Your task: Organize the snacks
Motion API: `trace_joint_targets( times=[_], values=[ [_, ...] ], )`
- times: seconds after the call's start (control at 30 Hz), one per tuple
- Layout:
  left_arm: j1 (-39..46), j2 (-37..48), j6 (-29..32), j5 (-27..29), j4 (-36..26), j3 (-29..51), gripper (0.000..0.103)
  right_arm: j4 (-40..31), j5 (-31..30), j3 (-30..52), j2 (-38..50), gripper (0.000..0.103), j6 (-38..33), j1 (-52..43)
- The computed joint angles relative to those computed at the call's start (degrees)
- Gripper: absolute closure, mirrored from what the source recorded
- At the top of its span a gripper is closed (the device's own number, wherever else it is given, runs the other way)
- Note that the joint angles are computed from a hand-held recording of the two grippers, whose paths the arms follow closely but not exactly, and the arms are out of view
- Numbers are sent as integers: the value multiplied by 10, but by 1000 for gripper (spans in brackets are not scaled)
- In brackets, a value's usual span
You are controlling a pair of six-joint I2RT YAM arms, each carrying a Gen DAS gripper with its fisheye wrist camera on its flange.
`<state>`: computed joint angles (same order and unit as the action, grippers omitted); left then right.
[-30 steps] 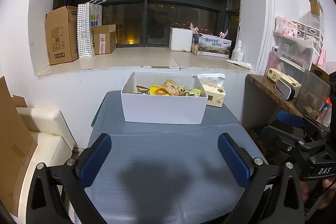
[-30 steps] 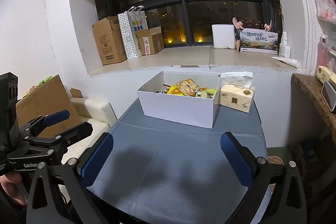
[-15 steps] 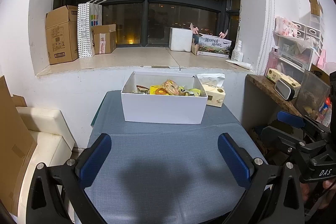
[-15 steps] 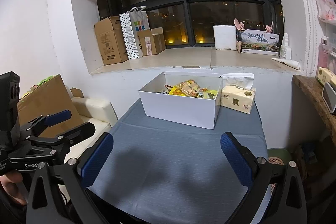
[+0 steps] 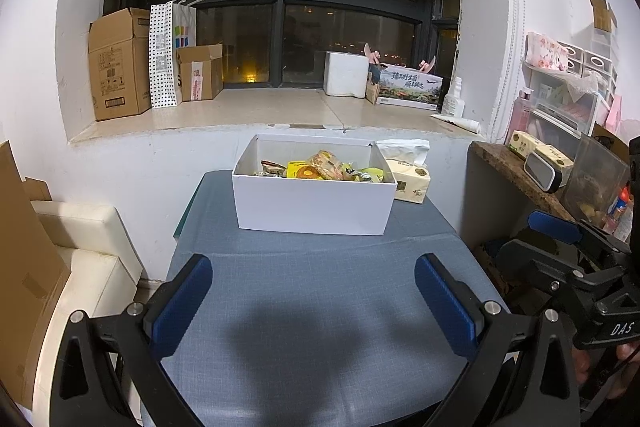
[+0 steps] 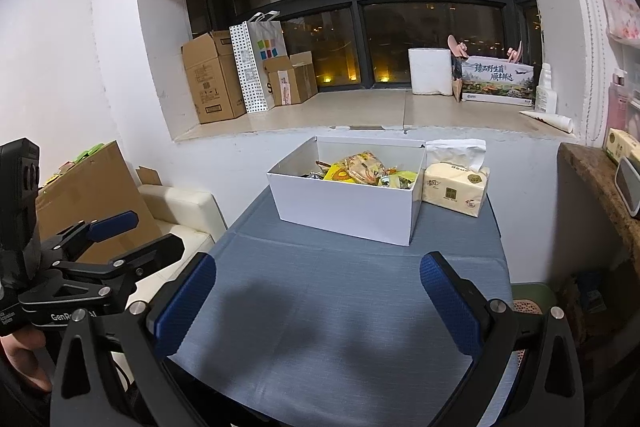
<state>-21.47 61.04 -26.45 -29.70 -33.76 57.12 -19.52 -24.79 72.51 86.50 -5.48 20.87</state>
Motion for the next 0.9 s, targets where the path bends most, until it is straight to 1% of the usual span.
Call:
trace_joint_targets(
  times=[0.9],
  values=[
    [1, 3, -7, 8, -4, 0, 0, 0, 1, 0, 0, 0, 2, 4]
  ],
)
